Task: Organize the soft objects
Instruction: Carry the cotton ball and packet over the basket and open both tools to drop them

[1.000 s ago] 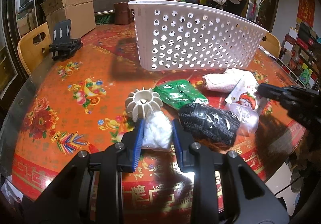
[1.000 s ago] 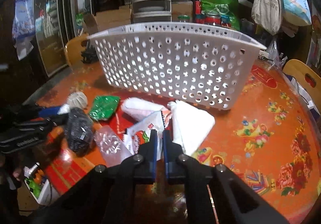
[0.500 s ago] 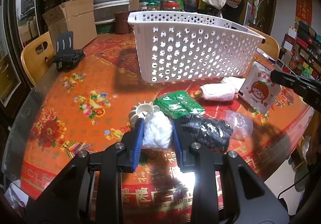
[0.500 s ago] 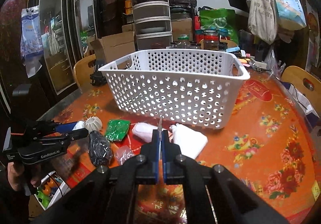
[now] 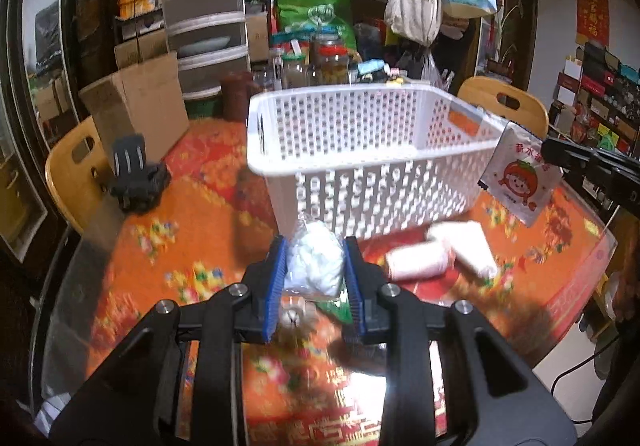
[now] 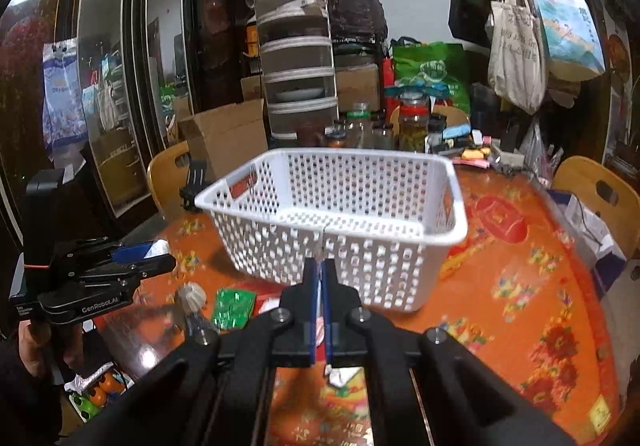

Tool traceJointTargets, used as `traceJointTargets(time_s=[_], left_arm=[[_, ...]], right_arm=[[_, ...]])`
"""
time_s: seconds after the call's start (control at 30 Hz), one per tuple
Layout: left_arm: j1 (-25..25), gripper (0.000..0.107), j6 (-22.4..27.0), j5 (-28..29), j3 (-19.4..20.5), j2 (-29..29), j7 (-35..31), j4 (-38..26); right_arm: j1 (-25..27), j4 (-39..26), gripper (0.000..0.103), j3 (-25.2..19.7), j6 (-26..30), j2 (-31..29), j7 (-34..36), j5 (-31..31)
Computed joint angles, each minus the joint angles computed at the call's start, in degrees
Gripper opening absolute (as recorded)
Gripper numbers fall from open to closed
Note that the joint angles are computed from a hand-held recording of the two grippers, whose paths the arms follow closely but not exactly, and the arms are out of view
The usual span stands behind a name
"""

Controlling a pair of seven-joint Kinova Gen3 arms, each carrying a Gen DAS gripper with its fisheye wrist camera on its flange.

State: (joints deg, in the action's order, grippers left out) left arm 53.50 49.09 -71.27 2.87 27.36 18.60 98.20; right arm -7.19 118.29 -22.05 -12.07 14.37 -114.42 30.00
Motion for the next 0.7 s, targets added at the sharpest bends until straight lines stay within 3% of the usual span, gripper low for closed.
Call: traceJointTargets(time_s=[0.17, 0.3, 0.53, 0.7], left_arm=[[-2.2, 0.026, -0.3, 0.6, 0.0, -2.2, -4.6, -2.5], [-4.3, 0.026, -2.4, 3.7, -1.3, -2.8, -11.3, -6.3], [-22.5, 0.026, -0.6, 11.1, 12.9, 3.0, -27.6, -20.7], [-33.4, 0.026, 6.3, 15.0, 25.9, 12.1, -39.3, -33.9]], right_arm=[[6.3, -5.2, 0.001, -6.7, 4.0, 0.4, -4.6, 5.4], [6.7, -10.5, 0.001, -8.0, 8.8, 2.2, -2.3, 3.9], [7.1, -25.6, 0.001, -12.8, 24.4, 10.9, 5.4, -0.7], [2.1, -38.4, 0.001, -8.9, 35.8, 18.1, 12.5, -6.9]])
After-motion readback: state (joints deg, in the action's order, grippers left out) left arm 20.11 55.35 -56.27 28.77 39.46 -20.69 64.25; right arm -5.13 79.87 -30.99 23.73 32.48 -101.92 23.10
